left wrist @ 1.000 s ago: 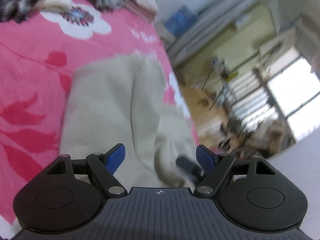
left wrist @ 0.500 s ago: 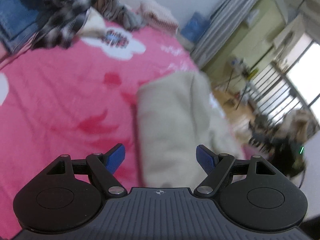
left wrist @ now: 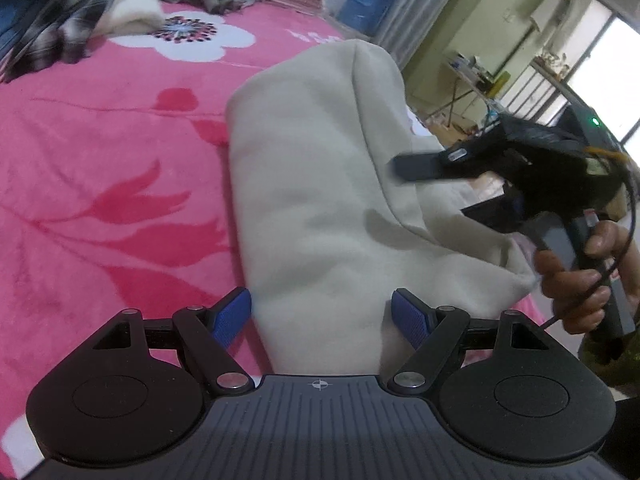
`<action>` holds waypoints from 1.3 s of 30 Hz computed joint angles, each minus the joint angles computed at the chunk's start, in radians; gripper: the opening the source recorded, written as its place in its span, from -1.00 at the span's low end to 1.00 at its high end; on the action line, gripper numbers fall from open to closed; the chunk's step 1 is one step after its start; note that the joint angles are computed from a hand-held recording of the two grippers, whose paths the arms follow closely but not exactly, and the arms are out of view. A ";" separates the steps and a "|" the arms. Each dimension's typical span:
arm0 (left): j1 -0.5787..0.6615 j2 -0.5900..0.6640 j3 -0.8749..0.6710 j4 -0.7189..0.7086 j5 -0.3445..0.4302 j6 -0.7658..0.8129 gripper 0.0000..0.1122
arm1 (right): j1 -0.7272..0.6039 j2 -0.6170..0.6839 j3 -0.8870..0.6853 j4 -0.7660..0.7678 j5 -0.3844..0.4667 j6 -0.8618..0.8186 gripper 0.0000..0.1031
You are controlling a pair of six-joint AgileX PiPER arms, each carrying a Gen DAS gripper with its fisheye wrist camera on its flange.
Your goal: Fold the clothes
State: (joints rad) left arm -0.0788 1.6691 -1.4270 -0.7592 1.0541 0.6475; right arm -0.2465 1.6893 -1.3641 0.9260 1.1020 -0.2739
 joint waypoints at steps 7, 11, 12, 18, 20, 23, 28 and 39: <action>-0.039 -0.037 0.042 0.045 -0.064 0.018 0.40 | 0.099 -0.032 -0.025 -0.167 -0.071 0.048 -0.12; -0.050 -0.053 0.053 0.060 -0.077 0.007 0.40 | 0.120 -0.077 -0.003 -0.188 -0.129 0.034 -0.60; -0.049 -0.057 0.055 0.058 -0.077 0.008 0.40 | 0.124 -0.089 0.005 -0.190 -0.140 0.028 -0.62; -0.057 -0.054 0.031 0.056 -0.071 0.011 0.40 | 0.119 -0.160 0.059 -0.165 -0.194 -0.036 -0.67; -0.046 -0.050 0.017 0.029 -0.050 0.023 0.40 | 0.104 -0.180 0.081 -0.140 -0.208 -0.050 -0.68; -0.016 -0.041 -0.012 -0.050 -0.004 0.056 0.40 | 0.087 -0.200 0.103 -0.116 -0.225 -0.061 -0.69; 0.051 -0.027 -0.053 -0.181 0.039 0.059 0.41 | 0.069 -0.230 0.128 -0.115 -0.241 -0.073 -0.69; -0.072 0.099 -0.210 0.058 0.007 -0.152 0.43 | -0.019 -0.281 0.159 -0.091 -0.239 -0.204 -0.70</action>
State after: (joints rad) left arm -0.1507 1.7684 -1.6368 -0.7013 1.0614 0.4956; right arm -0.2653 1.4081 -1.2051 0.8353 0.8629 -0.4782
